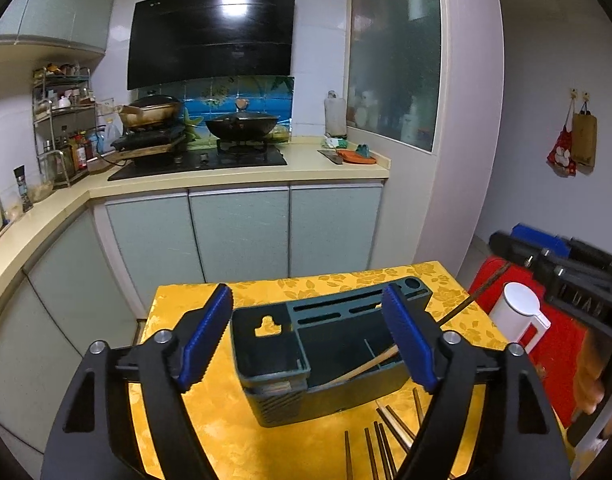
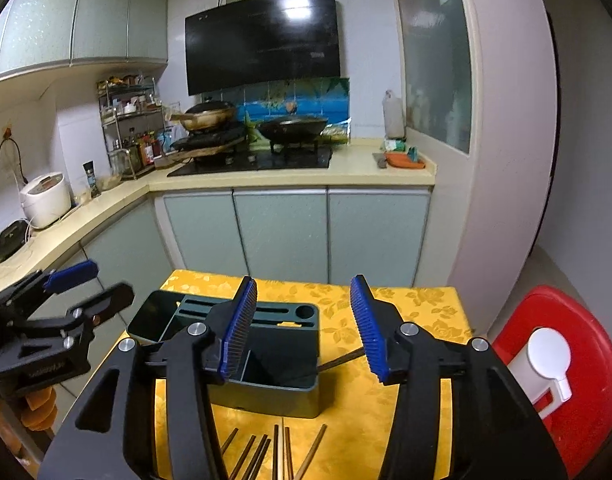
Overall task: Organize utensils
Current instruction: 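Open both tools to drop the chopsticks into the caddy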
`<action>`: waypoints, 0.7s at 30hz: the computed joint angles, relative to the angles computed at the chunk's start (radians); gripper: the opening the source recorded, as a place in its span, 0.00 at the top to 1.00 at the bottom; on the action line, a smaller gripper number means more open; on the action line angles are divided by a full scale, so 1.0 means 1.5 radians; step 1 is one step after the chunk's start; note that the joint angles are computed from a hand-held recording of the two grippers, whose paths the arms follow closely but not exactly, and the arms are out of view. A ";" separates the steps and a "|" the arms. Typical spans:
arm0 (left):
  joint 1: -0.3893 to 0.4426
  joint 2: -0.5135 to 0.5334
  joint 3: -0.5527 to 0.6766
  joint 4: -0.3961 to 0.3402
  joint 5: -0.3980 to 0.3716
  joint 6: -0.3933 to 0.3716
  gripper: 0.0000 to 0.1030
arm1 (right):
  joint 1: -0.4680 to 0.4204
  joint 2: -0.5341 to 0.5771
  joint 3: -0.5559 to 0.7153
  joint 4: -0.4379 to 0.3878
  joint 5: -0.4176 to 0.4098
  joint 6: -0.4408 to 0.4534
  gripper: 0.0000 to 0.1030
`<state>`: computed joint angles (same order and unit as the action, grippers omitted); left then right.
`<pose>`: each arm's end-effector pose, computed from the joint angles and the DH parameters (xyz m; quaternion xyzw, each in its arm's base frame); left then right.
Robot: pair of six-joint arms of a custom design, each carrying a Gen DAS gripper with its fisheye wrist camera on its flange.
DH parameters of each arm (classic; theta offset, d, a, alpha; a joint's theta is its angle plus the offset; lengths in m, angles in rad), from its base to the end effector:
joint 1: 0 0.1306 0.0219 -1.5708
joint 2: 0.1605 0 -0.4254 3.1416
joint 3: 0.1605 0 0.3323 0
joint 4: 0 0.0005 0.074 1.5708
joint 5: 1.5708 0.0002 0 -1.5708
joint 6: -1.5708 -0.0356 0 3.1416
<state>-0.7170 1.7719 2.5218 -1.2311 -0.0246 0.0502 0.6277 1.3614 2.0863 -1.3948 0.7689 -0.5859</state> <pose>0.3866 -0.3366 0.7041 0.2738 0.8102 -0.1842 0.4845 0.2801 0.1721 0.7138 0.1458 0.8378 -0.0472 0.5241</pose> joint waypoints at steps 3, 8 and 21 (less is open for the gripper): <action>-0.004 -0.044 -0.084 0.047 -0.017 -0.004 0.25 | 0.021 -0.007 -0.002 -0.005 0.036 0.001 0.53; -0.012 -0.104 -0.195 0.109 -0.051 -0.009 0.21 | 0.065 -0.025 -0.029 -0.019 0.089 -0.010 0.50; -0.015 -0.248 -0.449 0.220 -0.108 0.003 0.17 | 0.200 -0.077 -0.145 -0.131 0.206 -0.204 0.46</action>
